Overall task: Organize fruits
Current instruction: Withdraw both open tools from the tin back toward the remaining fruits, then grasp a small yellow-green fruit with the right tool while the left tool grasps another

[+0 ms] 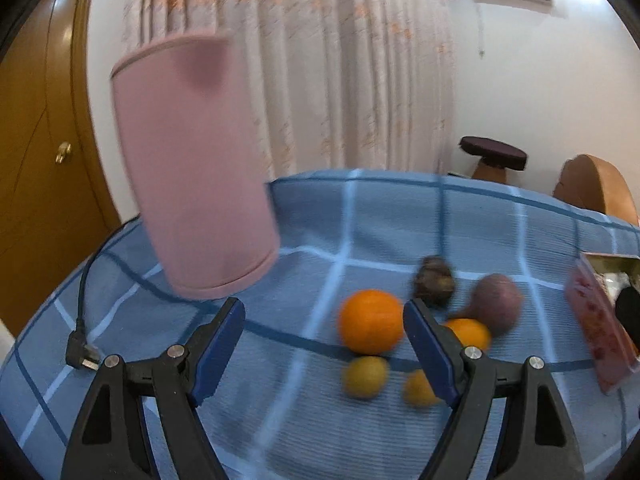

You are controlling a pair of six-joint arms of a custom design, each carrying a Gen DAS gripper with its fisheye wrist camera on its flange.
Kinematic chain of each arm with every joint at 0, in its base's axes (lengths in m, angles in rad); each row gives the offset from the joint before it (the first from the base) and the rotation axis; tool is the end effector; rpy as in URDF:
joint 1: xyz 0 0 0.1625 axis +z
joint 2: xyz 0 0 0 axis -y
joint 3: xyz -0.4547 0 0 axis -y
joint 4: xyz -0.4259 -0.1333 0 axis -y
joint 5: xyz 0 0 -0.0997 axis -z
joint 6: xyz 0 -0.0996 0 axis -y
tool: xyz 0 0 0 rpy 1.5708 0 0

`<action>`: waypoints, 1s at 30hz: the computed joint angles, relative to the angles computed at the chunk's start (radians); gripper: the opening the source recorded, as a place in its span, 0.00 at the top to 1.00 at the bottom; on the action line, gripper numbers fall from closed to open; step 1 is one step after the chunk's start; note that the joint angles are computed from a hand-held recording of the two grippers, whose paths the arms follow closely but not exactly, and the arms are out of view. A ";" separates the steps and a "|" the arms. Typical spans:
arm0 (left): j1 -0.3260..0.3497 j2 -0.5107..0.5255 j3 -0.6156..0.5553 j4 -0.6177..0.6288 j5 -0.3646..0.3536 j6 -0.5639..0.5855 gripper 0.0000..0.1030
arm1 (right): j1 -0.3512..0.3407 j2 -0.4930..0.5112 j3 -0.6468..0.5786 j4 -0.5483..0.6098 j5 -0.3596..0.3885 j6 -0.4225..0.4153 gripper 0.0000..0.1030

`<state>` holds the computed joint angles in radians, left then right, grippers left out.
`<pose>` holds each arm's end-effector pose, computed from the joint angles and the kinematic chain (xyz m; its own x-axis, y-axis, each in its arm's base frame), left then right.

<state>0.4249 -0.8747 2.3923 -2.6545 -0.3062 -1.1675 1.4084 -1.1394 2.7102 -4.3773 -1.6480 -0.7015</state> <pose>-0.2631 -0.3696 0.0170 -0.6658 -0.1714 -0.7262 0.5460 0.5514 -0.6307 0.0728 -0.3328 0.2111 -0.7769 -0.0314 0.6288 -0.5868 0.3983 -0.7050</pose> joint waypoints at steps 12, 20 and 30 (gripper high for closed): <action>0.059 -0.165 -0.008 0.458 -0.019 -0.313 0.20 | 0.083 -0.048 -0.063 0.508 -0.042 0.034 0.37; 0.061 -0.178 0.002 0.395 -0.039 -0.250 0.20 | 0.158 0.010 -0.141 0.720 -0.137 0.100 0.53; 0.066 -0.108 0.036 -0.013 -0.101 0.102 0.20 | 0.148 -0.005 -0.137 0.764 -0.133 0.111 0.70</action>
<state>0.4906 -0.9823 2.4279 -2.6672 -0.4069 -1.0656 1.5563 -1.1441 2.5733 -3.6132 -1.7806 -0.5904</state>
